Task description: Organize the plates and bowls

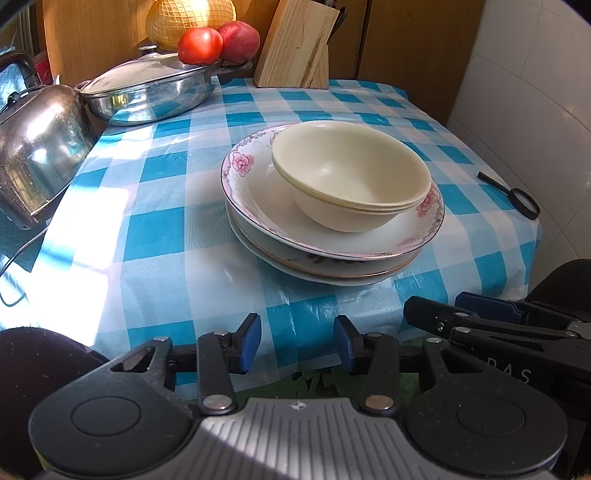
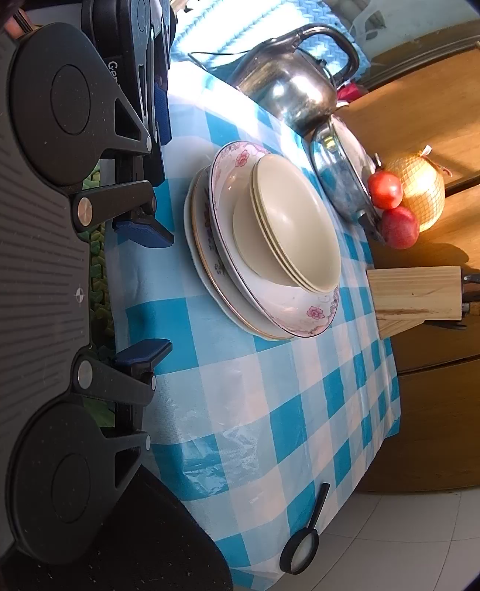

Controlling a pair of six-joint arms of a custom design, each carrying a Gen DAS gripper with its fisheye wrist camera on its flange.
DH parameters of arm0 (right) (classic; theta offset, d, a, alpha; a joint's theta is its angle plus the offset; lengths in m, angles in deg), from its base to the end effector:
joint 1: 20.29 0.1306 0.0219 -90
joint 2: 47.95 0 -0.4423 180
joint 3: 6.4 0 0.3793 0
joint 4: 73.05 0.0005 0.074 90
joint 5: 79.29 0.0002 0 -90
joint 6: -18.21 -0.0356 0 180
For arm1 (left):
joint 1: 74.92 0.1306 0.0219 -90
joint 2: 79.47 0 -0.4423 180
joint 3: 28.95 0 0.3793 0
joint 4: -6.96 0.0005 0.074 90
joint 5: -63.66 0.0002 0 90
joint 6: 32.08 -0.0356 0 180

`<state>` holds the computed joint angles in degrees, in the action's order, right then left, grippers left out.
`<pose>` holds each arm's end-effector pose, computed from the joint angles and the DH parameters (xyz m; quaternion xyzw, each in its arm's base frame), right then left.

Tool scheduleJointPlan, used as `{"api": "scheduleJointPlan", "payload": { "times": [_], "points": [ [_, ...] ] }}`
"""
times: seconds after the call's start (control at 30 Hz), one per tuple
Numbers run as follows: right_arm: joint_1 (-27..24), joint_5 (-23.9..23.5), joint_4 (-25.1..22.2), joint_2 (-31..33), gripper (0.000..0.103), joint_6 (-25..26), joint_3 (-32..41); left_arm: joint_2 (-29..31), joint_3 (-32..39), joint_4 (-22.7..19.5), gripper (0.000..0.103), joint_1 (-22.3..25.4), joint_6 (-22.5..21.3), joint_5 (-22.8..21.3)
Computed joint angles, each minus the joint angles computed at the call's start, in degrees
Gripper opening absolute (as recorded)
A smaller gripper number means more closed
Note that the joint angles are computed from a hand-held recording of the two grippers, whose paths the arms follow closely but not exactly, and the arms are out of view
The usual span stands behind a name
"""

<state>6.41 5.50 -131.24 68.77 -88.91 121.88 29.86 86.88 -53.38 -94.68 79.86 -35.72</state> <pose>0.5950 0.3023 0.5220 -0.0942 0.9236 0.1769 0.3267 0.5753 -0.2010 0.5027 -0.0434 0.9468 -0.0375 0.3167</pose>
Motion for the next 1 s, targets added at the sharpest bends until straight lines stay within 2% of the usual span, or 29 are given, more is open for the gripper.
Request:
{"api": "scheduleJointPlan", "payload": {
  "times": [0.37, 0.6, 1.0],
  "points": [
    [-0.17, -0.9, -1.01, 0.4, 0.063, -1.08, 0.3, 0.27, 0.31, -0.52, 0.036, -0.05, 0.4, -0.1],
    [-0.17, -0.99, -0.69, 0.22, 0.063, -1.28, -0.08, 0.06, 0.42, -0.39, 0.036, -0.79, -1.28, -3.01],
    [-0.07, -0.92, -1.03, 0.16, 0.063, -1.04, -0.1, 0.16, 0.58, -0.89, 0.036, -0.76, -1.76, -2.99]
  ]
}}
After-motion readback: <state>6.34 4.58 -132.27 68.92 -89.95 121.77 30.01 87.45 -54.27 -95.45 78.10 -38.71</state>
